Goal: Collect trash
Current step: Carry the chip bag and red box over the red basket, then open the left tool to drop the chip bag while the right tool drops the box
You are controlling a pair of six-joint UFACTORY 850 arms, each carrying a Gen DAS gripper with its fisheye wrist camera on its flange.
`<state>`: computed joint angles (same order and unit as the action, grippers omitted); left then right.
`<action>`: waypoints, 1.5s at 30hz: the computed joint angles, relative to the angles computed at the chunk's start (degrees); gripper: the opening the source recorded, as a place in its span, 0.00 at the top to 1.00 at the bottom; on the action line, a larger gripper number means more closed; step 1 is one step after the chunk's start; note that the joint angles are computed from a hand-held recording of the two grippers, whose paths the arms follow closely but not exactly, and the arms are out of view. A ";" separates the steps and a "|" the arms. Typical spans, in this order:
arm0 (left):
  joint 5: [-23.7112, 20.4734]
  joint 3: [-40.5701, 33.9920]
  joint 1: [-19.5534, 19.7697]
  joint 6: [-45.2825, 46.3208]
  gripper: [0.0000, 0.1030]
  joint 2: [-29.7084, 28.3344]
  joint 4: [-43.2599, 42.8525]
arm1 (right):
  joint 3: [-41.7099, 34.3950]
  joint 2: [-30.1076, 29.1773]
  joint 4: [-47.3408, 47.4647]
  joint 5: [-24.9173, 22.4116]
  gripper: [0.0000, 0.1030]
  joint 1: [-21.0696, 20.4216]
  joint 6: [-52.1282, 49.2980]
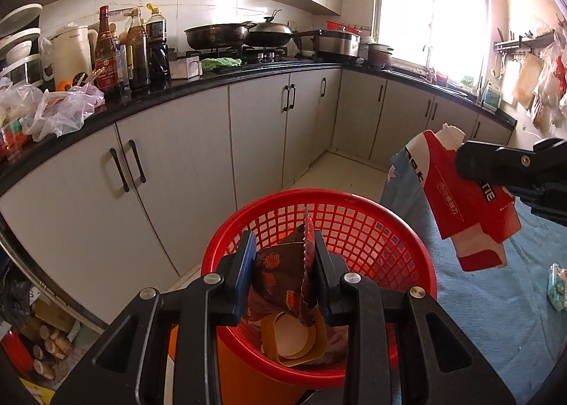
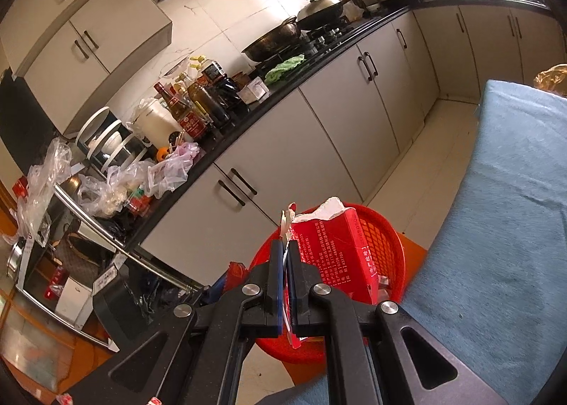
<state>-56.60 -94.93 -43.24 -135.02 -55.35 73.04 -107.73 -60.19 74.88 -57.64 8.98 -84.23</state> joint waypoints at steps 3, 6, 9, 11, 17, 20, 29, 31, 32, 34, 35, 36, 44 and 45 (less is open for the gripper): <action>0.13 -0.26 0.02 0.18 0.71 -0.19 0.00 | -0.91 -0.56 -0.14 -0.07 0.97 0.20 0.75; 0.19 -0.60 0.11 0.46 0.71 -0.45 0.04 | -1.49 -0.94 -0.21 0.02 0.97 0.41 1.24; 0.41 -0.64 0.29 0.45 0.72 -0.49 0.18 | -2.02 -1.30 -0.35 0.08 0.97 0.57 1.72; 0.52 -0.49 0.30 0.35 0.71 -0.39 0.29 | -2.17 -1.50 -0.26 0.09 0.97 0.75 1.93; 0.90 -1.33 0.62 1.02 0.71 -1.00 0.33 | -3.76 -2.74 -0.49 0.16 0.97 1.05 3.18; 0.97 -1.68 0.71 1.23 0.71 -1.23 0.37 | -4.24 -3.11 -0.42 -0.03 0.97 1.02 3.60; 0.54 -2.14 0.68 1.26 0.71 -1.54 0.71 | -4.63 -3.57 0.22 0.14 0.94 0.87 4.00; -0.04 -2.32 0.47 1.40 0.64 -1.64 0.92 | -5.05 -3.68 -0.40 -0.10 0.91 0.79 4.85; -0.32 -2.31 0.34 1.30 0.52 -1.59 1.10 | -5.03 -3.60 -0.27 -0.32 0.91 0.70 4.97; -2.03 -2.23 -0.16 0.37 0.39 -1.47 1.64 | -4.03 -2.88 0.66 -0.06 0.91 0.33 3.99; -2.35 -1.80 -0.24 -0.04 0.38 -1.16 2.01 | -3.88 -2.74 0.79 -0.46 0.91 0.12 3.75; -2.59 -1.52 -0.45 -0.41 0.38 -0.87 2.52 | -3.86 -2.66 0.68 -0.99 0.90 -0.07 3.74; -4.51 -1.42 -1.84 -1.31 0.33 0.23 3.18 | 1.93 1.37 2.99 -2.28 0.82 -2.38 -0.97; -4.88 -1.87 -2.09 -0.94 0.32 0.10 3.06 | 3.44 2.30 3.36 -2.08 0.79 -3.06 -2.12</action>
<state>-61.49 -96.80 -45.33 -135.96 -55.25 76.11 -104.29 -57.90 78.25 -59.72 5.92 -86.35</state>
